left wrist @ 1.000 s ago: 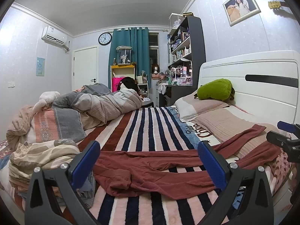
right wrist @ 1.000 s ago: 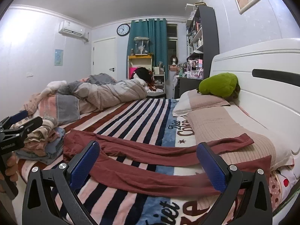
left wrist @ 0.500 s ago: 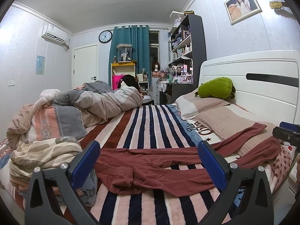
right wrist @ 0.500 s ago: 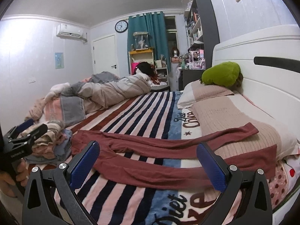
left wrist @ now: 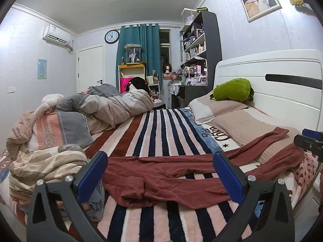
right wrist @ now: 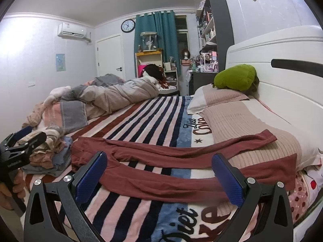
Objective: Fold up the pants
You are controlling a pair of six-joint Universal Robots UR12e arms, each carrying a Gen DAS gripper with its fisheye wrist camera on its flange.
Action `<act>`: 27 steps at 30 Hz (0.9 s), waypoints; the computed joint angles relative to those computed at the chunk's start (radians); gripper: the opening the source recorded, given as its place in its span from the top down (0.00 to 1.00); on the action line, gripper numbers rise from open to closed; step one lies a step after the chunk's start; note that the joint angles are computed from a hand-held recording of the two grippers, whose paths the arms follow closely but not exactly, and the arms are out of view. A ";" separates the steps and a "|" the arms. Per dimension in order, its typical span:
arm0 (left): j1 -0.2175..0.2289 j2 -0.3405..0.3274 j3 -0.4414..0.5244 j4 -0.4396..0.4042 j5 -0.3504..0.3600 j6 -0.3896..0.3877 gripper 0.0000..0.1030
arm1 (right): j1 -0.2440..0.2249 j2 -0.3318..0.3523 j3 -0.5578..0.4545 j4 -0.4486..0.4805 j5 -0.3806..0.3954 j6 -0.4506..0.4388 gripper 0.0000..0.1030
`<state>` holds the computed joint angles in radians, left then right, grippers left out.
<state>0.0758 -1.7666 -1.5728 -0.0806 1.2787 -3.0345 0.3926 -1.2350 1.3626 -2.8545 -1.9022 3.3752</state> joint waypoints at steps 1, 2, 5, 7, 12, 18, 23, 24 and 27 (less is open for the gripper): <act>-0.002 -0.004 0.004 -0.007 -0.002 0.003 0.01 | -0.002 0.000 0.003 -0.004 0.001 0.005 0.00; 0.000 -0.006 0.006 -0.011 -0.005 0.006 0.01 | -0.005 0.000 0.005 -0.002 0.001 0.009 0.01; -0.004 -0.022 0.021 -0.041 -0.016 0.012 0.00 | -0.016 -0.002 0.011 0.019 0.017 0.035 0.00; -0.004 -0.032 0.031 -0.055 -0.029 0.008 0.01 | -0.031 -0.006 0.018 0.032 0.064 0.050 0.01; -0.006 -0.078 0.075 -0.126 -0.018 -0.011 0.01 | -0.069 -0.012 0.047 0.024 0.163 0.089 0.03; -0.004 -0.147 0.133 -0.260 0.052 -0.025 0.11 | -0.112 -0.026 0.100 0.070 0.214 0.148 0.25; -0.008 -0.208 0.183 -0.337 0.129 -0.014 0.27 | -0.144 -0.022 0.125 0.123 0.240 0.188 0.25; -0.010 -0.220 0.192 -0.344 0.146 -0.012 0.27 | -0.148 -0.021 0.127 0.130 0.246 0.194 0.25; -0.013 -0.251 0.227 -0.388 0.180 0.005 0.37 | -0.159 -0.014 0.129 0.153 0.272 0.209 0.25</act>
